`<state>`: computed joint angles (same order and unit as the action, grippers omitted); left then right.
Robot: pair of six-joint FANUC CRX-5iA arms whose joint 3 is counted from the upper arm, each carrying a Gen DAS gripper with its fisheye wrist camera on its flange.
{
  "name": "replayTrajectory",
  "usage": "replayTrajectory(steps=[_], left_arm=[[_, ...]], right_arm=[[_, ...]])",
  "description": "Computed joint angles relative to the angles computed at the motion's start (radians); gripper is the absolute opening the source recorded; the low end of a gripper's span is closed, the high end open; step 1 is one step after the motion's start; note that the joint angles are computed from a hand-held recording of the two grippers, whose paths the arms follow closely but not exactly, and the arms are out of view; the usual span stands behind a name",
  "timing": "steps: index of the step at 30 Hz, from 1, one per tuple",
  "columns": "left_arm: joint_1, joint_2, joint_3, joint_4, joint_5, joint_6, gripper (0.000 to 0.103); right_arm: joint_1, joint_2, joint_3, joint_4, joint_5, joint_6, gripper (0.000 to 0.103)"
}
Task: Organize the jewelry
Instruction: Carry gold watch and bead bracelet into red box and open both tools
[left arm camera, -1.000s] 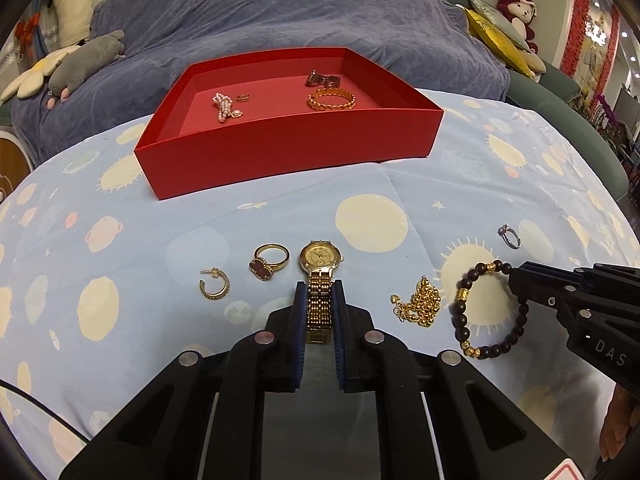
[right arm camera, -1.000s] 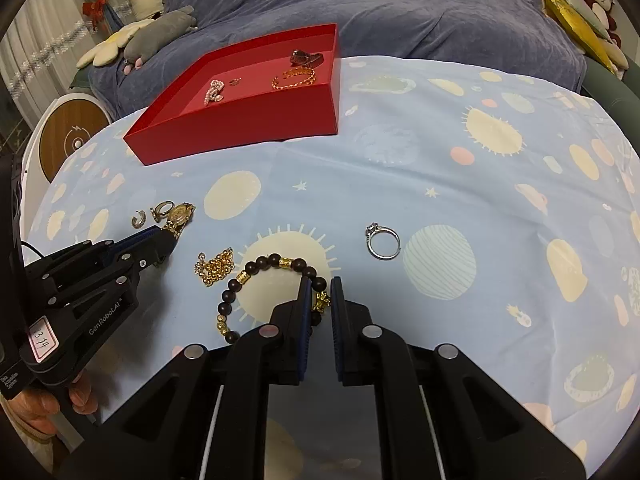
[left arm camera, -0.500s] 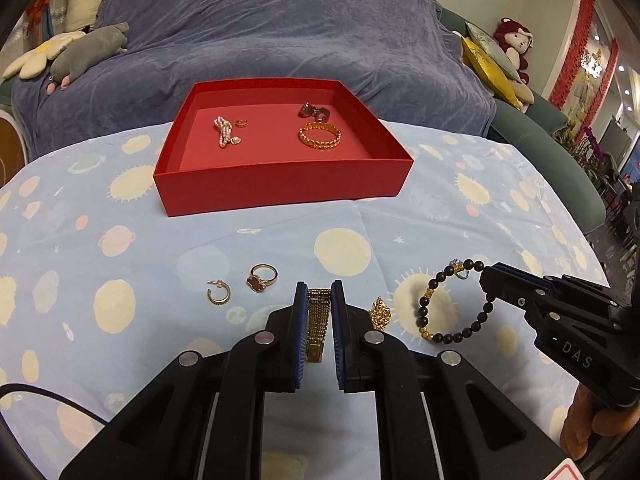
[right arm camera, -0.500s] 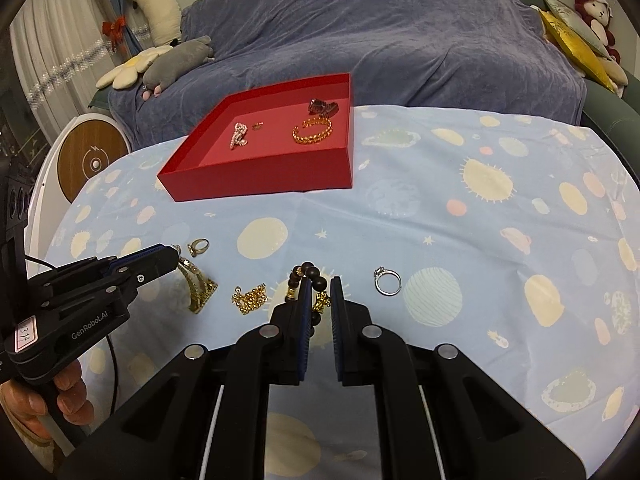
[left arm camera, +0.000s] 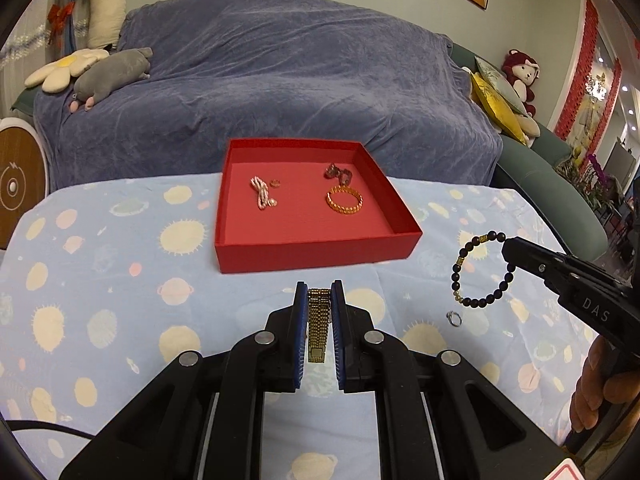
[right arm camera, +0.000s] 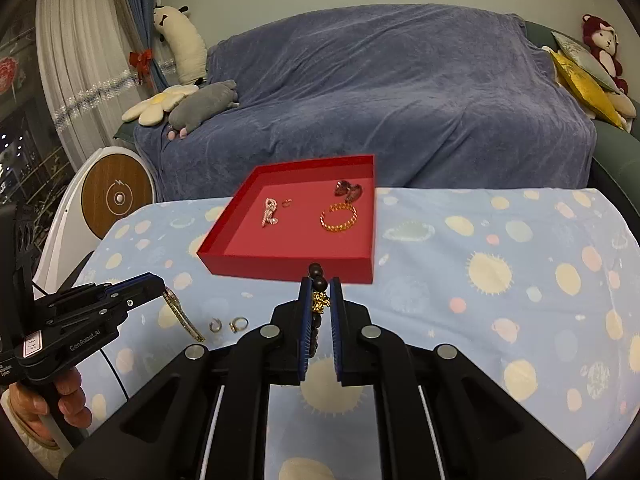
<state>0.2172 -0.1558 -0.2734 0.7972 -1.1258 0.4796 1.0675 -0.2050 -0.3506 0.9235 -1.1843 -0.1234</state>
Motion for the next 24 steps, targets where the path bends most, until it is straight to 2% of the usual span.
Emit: replayTrajectory(steps=[6, 16, 20, 24], left_arm=[[-0.063, 0.087, 0.142, -0.019, 0.060, 0.052, 0.009], [-0.188, 0.272, 0.317, -0.113, 0.191, 0.187, 0.009], [-0.210, 0.321, 0.345, -0.157, 0.212, 0.222, 0.009], [-0.221, 0.359, 0.372, -0.211, 0.213, 0.273, 0.009]], right_arm=[[-0.135, 0.084, 0.101, -0.034, 0.106, 0.126, 0.008], [-0.292, 0.228, 0.200, -0.144, 0.291, 0.217, 0.008], [-0.322, 0.267, 0.211, -0.198, 0.316, 0.250, 0.008], [-0.342, 0.282, 0.200, -0.229, 0.301, 0.254, 0.009]])
